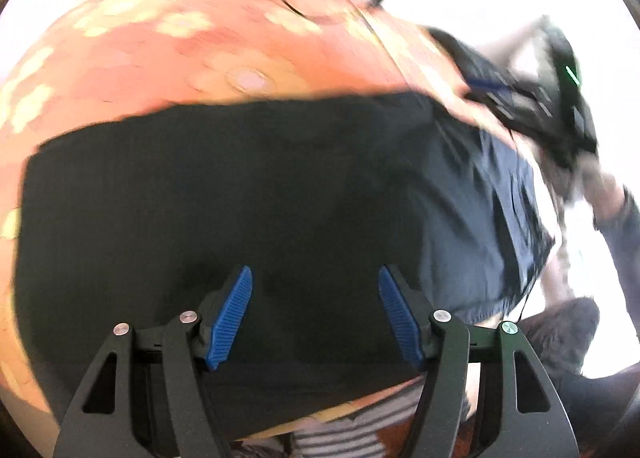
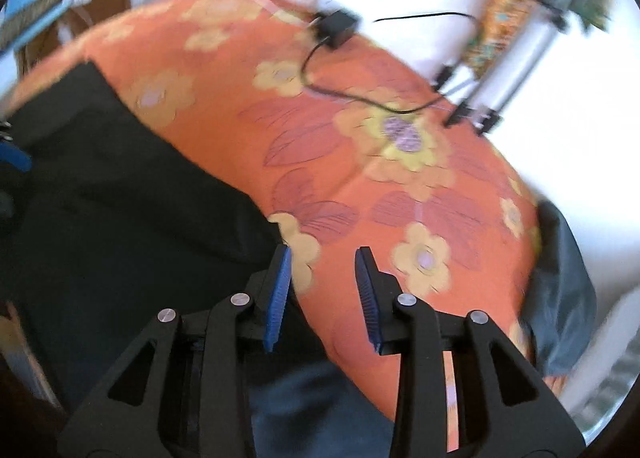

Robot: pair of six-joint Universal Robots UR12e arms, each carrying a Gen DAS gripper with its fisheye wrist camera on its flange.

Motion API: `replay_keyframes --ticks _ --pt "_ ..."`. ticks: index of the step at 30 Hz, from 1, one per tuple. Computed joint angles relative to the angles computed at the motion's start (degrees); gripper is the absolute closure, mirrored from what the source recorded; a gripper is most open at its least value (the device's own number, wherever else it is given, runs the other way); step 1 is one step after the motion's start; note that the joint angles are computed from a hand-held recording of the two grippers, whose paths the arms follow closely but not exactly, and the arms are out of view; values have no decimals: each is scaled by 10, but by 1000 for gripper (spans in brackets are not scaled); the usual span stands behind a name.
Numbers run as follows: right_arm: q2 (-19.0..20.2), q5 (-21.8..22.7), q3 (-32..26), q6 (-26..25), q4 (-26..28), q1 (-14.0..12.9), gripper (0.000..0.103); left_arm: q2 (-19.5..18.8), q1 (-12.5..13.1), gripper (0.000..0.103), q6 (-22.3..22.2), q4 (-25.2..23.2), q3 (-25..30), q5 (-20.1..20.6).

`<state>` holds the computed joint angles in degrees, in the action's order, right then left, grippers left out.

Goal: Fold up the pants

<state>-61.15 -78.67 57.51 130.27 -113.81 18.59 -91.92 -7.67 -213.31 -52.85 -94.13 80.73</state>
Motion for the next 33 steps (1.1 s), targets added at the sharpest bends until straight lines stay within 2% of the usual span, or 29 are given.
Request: replay_keyframes --ticks 2,3,4,8,12,14,19,23,25,26,27,29,31,33 --pt "-12 21 2 28 12 -15 68 11 8 37 -29 19 -13 14" --pt "-23 31 9 50 16 -28 64 17 11 37 -39 23 -18 23" --pt "-31 29 16 67 10 -36 59 19 11 37 -43 22 -19 31" --pt "-71 3 65 131 -12 -73 52 25 8 37 -48 17 -21 71" --pt "-101 -3 108 209 16 -115 50 20 1 37 -55 5 -13 101" --pt "-113 5 127 226 44 -130 50 19 -1 37 -56 3 -11 111" --pt "-141 16 170 243 72 -149 50 21 -6 37 -55 -2 -10 122" --pt "-147 21 185 254 84 -150 50 24 -7 37 -52 -9 -11 132" --pt "-147 33 186 253 84 -148 69 31 -5 37 -58 -4 -15 144" --pt "-148 18 187 253 73 -143 74 38 -3 37 -69 3 -20 151" --pt "-150 3 191 245 54 -138 92 46 0 37 -79 11 -27 160" --pt "-152 -24 194 235 20 -131 98 63 5 37 -97 18 -40 182" --pt "-149 -50 189 246 -2 -127 99 81 10 37 -116 20 -55 202" --pt "-146 -90 185 224 -17 -119 100 103 23 37 -140 24 -77 201"
